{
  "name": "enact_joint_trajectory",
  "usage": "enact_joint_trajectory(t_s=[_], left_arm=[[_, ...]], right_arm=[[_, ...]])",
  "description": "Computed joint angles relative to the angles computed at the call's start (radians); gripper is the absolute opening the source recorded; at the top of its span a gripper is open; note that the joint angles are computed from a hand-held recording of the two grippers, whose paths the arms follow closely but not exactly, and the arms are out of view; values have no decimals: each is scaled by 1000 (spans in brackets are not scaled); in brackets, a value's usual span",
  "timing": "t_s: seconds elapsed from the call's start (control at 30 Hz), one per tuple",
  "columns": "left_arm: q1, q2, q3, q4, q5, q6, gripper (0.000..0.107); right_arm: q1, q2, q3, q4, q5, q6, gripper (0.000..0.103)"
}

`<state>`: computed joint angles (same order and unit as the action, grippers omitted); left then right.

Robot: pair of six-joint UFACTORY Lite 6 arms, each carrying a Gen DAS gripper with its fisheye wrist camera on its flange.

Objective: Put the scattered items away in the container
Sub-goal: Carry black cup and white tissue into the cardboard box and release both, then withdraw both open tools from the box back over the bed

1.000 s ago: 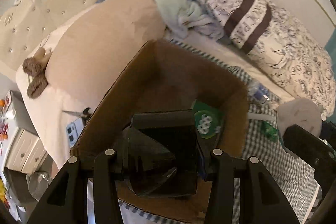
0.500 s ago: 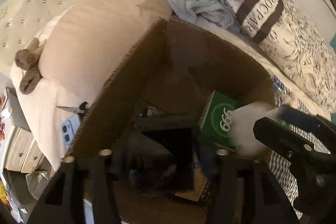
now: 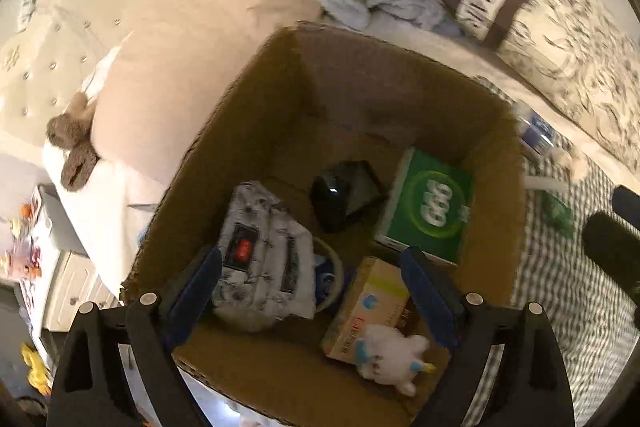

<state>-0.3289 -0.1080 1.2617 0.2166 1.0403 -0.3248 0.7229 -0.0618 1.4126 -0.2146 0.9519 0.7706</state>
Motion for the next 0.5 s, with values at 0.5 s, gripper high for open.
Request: enact_joint_trajectory(t_s=[0.5], left_arm=[[-526,174,418,88,160,-290,97]], right_arm=[[-18,-615,-97,-248,576,156,84]])
